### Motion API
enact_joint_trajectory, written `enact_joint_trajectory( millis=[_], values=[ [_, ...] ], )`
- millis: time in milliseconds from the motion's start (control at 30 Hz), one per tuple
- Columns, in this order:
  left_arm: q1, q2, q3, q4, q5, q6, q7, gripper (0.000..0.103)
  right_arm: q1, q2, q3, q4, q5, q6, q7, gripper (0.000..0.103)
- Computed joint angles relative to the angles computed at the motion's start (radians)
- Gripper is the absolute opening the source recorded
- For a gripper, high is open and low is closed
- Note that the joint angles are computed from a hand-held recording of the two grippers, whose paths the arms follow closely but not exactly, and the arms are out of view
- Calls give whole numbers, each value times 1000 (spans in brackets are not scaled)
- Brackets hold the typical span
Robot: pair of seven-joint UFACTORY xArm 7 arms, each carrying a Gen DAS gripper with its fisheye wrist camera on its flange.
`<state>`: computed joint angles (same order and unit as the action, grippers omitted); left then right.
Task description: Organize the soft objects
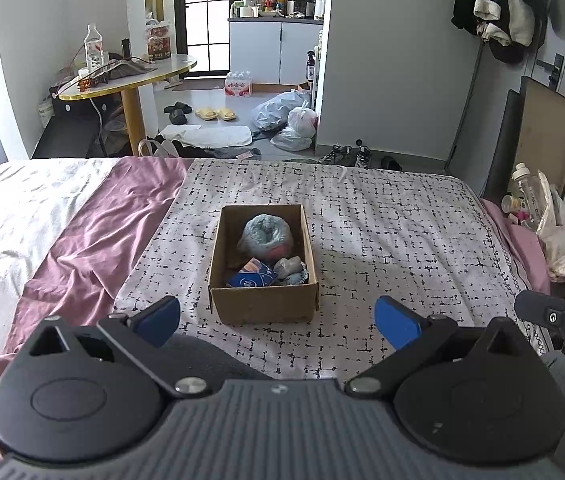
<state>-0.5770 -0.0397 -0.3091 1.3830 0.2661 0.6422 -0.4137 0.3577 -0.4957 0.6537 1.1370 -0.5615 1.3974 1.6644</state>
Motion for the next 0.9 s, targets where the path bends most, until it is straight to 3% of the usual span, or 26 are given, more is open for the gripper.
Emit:
enact_joint_trajectory(
  millis=[900],
  values=[
    [8, -7, 2, -13, 0, -5, -12, 103, -1, -11, 1, -17, 10, -37, -1, 103]
  ],
)
